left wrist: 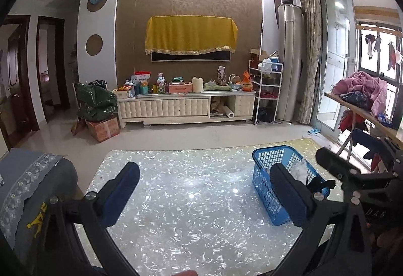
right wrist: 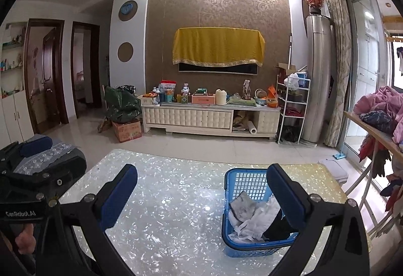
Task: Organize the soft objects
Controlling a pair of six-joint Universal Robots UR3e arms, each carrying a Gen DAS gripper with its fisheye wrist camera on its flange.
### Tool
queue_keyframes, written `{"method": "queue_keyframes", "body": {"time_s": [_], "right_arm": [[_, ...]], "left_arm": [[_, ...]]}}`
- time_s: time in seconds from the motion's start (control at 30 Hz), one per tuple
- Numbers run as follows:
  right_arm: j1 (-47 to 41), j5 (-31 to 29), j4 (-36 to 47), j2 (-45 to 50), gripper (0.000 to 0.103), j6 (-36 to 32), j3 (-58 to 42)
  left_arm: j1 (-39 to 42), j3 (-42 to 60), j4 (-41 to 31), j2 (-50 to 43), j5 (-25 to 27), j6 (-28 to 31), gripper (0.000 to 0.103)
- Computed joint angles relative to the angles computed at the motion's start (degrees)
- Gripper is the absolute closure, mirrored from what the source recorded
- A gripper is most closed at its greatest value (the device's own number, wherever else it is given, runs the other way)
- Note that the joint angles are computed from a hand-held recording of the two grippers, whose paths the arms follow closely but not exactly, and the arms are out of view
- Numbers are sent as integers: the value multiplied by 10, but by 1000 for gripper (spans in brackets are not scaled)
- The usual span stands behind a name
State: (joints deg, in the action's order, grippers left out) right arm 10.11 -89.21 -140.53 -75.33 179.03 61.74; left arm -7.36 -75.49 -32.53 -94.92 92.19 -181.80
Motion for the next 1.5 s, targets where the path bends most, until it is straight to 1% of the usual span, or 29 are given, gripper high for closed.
{"method": "queue_keyframes", "body": {"time_s": [0.2, 0.33, 0.9, 1.5], "right_arm": [[3, -1, -8, -8, 0, -1, 16], [7, -8, -9, -10, 0, 0, 20], [11, -12, 4, -8, 0, 0, 11], [14, -16, 13, -12, 0, -2, 8]], "left_arm": [[4, -14, 8, 9, -11, 1, 0], [3, -17, 7, 11, -7, 0, 0], [2, -20, -6, 19, -3, -4, 0], [8, -29, -10, 29, -14, -7, 0]]}}
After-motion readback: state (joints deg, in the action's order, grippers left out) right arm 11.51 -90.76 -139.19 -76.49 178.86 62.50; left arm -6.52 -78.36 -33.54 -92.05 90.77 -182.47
